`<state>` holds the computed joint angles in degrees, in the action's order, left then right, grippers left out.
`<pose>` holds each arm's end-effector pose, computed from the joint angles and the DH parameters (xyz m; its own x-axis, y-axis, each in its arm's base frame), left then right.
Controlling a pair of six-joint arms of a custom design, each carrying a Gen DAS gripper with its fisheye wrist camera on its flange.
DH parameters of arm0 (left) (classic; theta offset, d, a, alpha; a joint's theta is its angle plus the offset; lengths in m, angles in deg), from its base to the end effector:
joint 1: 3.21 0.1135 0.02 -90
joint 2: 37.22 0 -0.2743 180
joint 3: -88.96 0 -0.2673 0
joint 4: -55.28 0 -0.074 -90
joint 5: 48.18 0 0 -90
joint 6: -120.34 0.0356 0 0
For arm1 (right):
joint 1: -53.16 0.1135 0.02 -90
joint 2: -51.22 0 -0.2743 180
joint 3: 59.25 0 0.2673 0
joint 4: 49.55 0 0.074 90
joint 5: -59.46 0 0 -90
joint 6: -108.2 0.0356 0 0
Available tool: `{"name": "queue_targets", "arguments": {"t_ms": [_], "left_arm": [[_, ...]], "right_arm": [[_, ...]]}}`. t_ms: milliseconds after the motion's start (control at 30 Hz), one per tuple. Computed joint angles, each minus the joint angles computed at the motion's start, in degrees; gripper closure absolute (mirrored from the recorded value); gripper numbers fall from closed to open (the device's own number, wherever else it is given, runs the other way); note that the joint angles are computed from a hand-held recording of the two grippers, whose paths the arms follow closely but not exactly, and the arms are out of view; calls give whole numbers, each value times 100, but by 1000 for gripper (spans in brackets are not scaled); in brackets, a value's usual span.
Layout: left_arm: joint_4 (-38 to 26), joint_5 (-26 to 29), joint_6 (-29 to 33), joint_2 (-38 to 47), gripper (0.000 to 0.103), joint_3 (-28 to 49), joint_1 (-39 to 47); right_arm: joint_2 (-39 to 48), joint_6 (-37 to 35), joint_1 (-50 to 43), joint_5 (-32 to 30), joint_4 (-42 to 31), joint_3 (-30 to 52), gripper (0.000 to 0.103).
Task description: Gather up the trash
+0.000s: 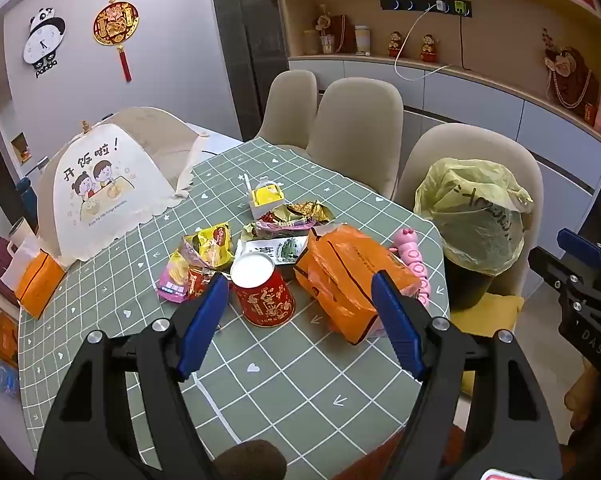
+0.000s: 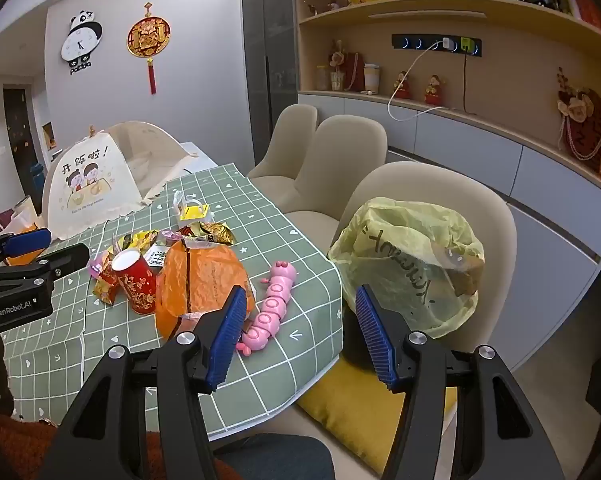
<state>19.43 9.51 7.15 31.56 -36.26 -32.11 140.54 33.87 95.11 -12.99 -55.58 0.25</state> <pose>0.2256 -0.1028 0.2250 -0.6571 -0.0174 -0.7536 -0.1654 0.9787 0.1216 0.2572 0.2167 0.1916 -0.5424 -0.1413 -0.8281 -0.3210 0.9458 0.0489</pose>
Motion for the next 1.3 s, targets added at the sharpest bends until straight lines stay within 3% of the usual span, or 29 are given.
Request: {"name": "queue_targets", "arguments": {"t_ms": [400, 567, 1300], "left_arm": [[-152, 56, 170, -164, 32, 117, 121], [-57, -166, 85, -154, 32, 35, -74], [123, -133, 149, -394, 32, -109, -118]], "right_arm": [[-130, -89, 40, 90, 44, -25, 49], [-232, -135, 84, 167, 276, -173, 49], [-386, -158, 120, 297, 379, -287, 49]]}}
